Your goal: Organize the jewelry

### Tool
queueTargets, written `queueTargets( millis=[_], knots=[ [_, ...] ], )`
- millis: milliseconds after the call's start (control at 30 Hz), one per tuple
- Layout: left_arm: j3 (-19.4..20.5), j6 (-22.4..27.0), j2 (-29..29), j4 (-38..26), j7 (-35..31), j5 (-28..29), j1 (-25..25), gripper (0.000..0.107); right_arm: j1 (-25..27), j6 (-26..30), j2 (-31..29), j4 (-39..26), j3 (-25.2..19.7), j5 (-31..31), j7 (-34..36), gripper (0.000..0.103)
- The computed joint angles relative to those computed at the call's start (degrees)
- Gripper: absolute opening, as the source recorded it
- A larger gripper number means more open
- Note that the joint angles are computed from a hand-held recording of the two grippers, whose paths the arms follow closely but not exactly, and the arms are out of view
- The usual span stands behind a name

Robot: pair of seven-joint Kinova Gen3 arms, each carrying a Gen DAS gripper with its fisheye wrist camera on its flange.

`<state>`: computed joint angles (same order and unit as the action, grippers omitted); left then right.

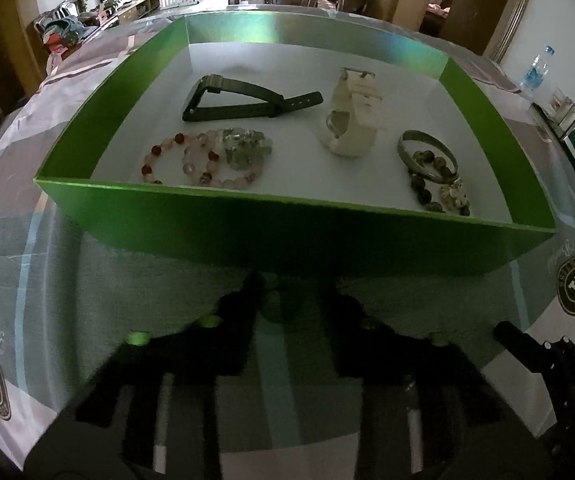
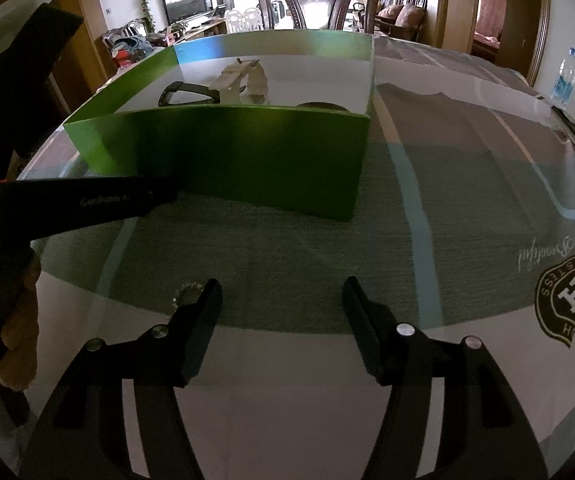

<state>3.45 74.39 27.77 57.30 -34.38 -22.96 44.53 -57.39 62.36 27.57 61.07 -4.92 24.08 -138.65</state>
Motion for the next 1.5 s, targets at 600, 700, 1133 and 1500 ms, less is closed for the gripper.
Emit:
queueTargets(
  millis=[600,700,1133,1500],
  knots=[
    [2.23,-1.27,-4.80,5.60,1.95,0.55,2.03,0.051,-1.78,-3.01,-0.36,1.01,-1.42,1.36,3.45,0.062],
    [2.35,-1.11,-5.48,6.47,3.78,-0.58,2.47,0.054,-5.40,-0.35,1.60,-1.08,0.49,4.86,4.69,0.050],
    [3.52,-2.03,-5.03,7.53,6.22,-0.27,1.59,0.055,-1.66,-0.21,-0.01,0.41,0.56,2.14,-0.92,0.022],
    [0.77,4.13,-0.70,2.31,5.67,-6.55,6.52,0.041,-3.23,1.22,0.60,-0.30,1.07,4.86,-0.77,0.037]
  ],
)
